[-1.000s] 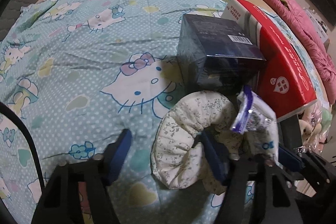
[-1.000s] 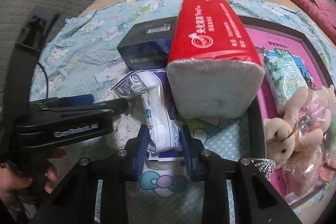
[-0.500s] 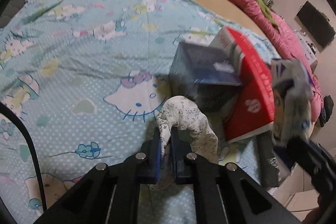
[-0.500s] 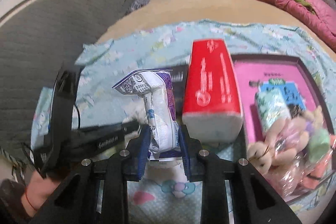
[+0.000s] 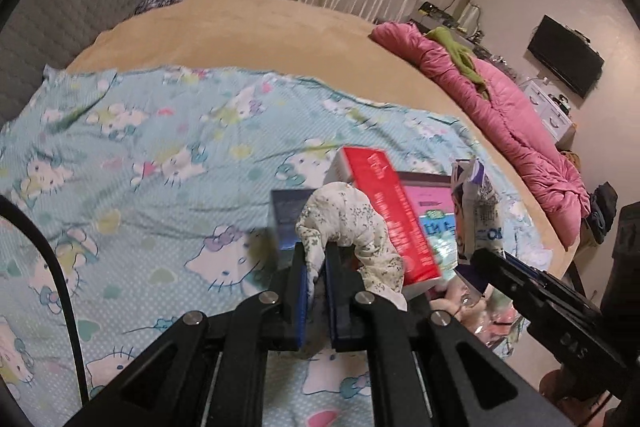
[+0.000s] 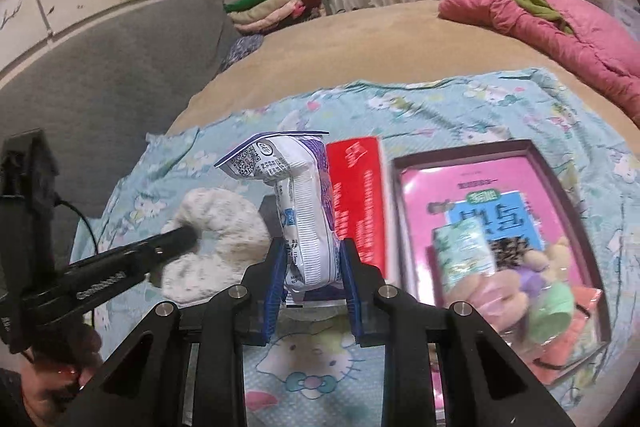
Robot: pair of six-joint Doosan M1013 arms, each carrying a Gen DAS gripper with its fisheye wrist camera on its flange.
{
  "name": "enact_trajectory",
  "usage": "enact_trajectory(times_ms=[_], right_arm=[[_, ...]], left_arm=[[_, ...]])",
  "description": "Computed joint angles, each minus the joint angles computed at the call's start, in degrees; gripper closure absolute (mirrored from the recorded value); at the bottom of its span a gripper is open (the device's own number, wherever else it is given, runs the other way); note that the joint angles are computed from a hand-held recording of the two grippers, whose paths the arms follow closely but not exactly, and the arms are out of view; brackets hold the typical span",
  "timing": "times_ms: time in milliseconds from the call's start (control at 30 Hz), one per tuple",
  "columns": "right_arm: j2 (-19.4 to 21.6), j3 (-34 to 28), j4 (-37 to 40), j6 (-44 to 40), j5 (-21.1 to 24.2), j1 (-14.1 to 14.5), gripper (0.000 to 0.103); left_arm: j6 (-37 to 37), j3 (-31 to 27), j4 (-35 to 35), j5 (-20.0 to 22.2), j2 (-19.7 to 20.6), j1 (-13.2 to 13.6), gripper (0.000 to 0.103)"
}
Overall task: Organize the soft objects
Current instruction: 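Carry the scrunchie and white packet over the pink tray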
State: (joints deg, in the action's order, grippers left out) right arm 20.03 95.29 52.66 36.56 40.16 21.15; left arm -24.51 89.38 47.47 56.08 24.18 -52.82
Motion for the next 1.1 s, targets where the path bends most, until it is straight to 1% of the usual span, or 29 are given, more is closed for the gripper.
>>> enact_trajectory(times_ms=[433,600,833,1100], right_arm=[[-0.6,-0.2,2.6,1.0,-1.4,-4.7,0.075],[-0.7,0.1,3.2,0.8,-1.6,-6.6,0.075],[-1.1,0.6,4.0,0.8,-2.9,-8.9,0.075],[-1.4,0.9,4.2,1.3,-4.3,-10.8,0.075]], left_arm=[[7.1,-7.9,-1.3,2.4,3.8,-0.4,0.095],[9.6,-10.7,-2.2,1.9,5.4,-0.4,0.095],[14.1,-15.0,-3.2,2.5,7.8,-0.5,0.095],[17.8,-18.5,-3.9,2.1,9.9,-0.4,0.095]])
